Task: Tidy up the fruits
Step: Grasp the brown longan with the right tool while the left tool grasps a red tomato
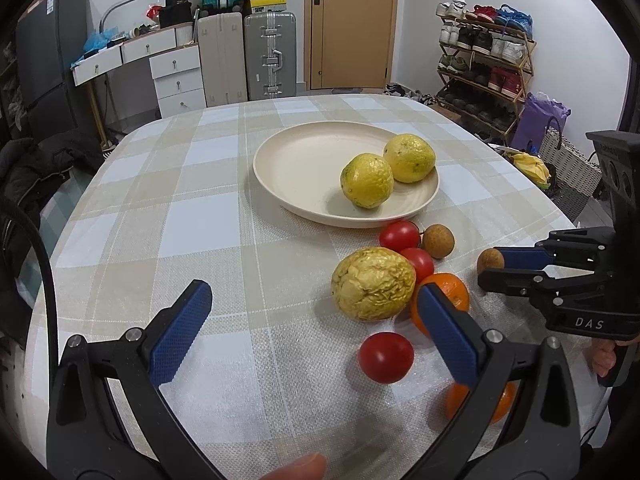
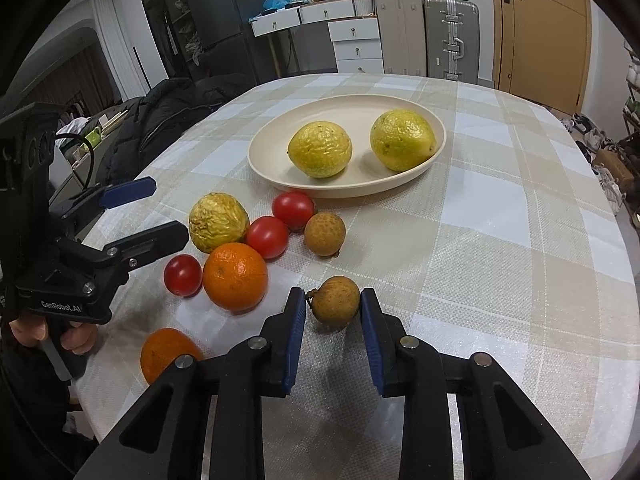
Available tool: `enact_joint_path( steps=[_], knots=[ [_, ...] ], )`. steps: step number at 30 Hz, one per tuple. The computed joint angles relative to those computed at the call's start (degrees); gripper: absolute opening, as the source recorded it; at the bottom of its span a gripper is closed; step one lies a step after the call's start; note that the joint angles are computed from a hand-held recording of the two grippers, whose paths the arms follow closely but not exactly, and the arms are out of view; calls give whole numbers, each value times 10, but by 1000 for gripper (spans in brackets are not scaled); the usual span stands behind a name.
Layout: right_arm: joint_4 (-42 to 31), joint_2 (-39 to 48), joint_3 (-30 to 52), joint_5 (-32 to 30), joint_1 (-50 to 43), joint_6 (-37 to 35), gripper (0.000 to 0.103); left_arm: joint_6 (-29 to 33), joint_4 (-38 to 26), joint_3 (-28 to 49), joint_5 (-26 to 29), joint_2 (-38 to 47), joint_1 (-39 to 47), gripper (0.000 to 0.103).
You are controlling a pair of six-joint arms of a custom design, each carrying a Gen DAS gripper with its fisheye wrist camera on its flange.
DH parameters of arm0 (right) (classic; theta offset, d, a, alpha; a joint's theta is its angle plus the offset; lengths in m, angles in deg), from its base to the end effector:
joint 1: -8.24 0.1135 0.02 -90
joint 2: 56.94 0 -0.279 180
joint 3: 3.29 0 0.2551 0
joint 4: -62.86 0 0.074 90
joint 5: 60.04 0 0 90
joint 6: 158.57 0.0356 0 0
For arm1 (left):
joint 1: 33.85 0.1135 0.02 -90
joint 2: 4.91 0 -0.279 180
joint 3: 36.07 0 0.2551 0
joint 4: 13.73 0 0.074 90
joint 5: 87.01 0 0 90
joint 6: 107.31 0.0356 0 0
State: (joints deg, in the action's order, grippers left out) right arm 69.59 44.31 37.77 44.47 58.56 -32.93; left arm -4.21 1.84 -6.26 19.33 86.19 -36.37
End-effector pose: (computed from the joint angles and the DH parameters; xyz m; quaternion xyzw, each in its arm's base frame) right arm 0.1766 0.1989 0.0786 -0.0811 0.9393 0.1243 0.3093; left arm 0.2228 -0.0198 0.0913 0.1777 0.9011 -0.0967 0.3836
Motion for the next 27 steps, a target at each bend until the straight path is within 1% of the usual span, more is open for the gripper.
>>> enact_joint_path(
  steps=[8, 13, 17, 19, 21, 24, 26, 27],
  knots=[
    [6, -8, -6, 3, 1, 0, 29, 15, -27, 12, 2, 7, 0, 102],
    [5, -15, -10, 6, 4, 1, 29, 49, -65, 12, 3, -9, 0, 102],
    [4, -13, -7, 4, 5, -2, 29, 80, -93, 12, 22, -11, 10, 102],
    [3, -12, -6, 3, 6, -2, 29, 92, -110, 18, 22, -5, 8, 102],
    [3, -10, -4, 3, 6, -3, 29, 98, -116, 17, 14, -4, 0, 100],
    [4, -12, -6, 2, 5, -5, 29, 114, -126, 18, 17, 1, -6, 92],
    [4, -12, -7, 3, 5, -4, 29, 124, -132, 21, 18, 7, -9, 83],
    [5, -12, -7, 3, 5, -3, 29, 128, -134, 22, 19, 11, -10, 80]
  ],
)
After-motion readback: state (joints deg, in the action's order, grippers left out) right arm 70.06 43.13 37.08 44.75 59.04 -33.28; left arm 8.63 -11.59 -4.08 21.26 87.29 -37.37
